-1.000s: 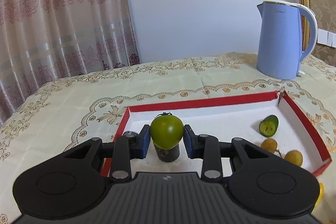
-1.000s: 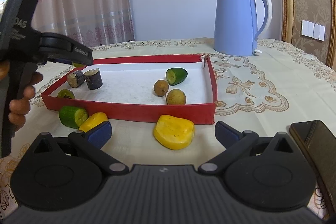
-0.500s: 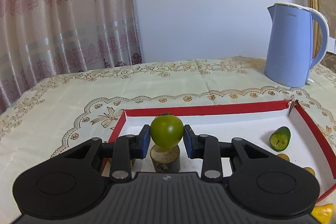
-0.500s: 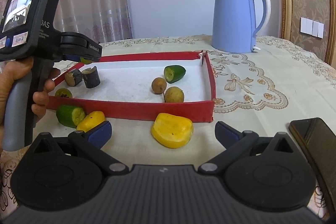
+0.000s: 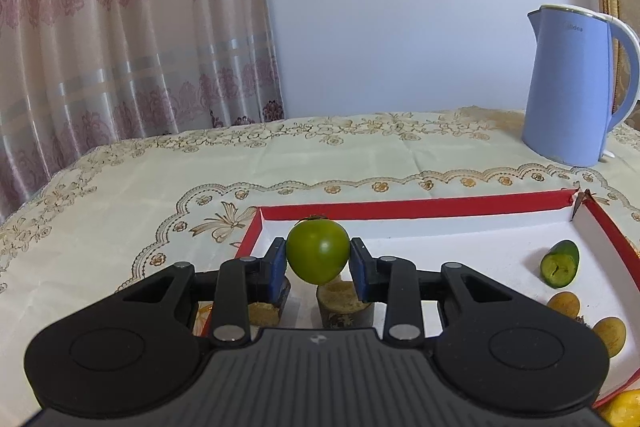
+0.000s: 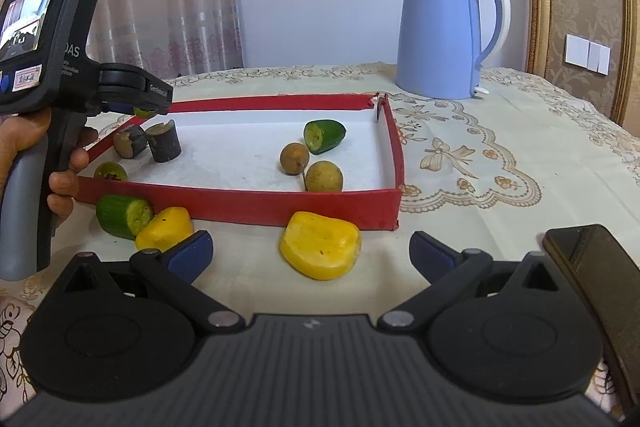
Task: Organize fruits
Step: 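Lift the green lime with the left tool and carry it over the tray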
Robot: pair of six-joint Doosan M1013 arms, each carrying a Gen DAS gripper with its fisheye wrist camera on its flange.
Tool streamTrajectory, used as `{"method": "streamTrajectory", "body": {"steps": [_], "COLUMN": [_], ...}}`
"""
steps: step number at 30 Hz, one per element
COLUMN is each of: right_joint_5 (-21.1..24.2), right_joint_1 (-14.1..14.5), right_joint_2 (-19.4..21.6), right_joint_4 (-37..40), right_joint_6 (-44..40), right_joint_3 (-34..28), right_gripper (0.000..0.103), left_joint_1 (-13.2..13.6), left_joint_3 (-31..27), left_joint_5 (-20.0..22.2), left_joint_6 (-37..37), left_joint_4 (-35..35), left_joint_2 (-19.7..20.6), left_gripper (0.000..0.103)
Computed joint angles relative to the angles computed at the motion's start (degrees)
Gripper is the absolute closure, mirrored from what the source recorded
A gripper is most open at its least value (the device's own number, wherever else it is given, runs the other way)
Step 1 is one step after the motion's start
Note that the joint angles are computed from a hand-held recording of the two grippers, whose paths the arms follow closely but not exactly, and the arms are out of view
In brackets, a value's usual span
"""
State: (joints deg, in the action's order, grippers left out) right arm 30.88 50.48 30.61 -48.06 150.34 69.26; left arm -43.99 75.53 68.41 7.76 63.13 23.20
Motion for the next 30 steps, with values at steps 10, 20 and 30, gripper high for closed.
{"method": "streamTrajectory", "body": {"steps": [10,20,30], "right_joint_5": [-0.1,-0.1,1.7], "right_joint_1": [0.2,-0.5,-0.2], "right_joint_2": [-0.2,-0.2,0.1], "right_joint_4": [-2.0,0.9,-2.2], "right_joint_6": [2.1,1.6,1.1], "right_joint_3": [0.4,0.1,-0.6], "right_gripper": [0.0,0.0,0.0], "left_joint_1": [0.6,0.8,0.3], "left_joint_3": [-0.1,1.6,0.7], "left_joint_5": [0.1,-6.3,-4.5], "left_joint_6": [-0.3,-1.2,0.9], "left_joint_4": [-1.7,-2.2,-0.7], "left_joint_2": [0.0,-1.2,-0.2], "left_gripper": [0.07,0.07,0.07]}}
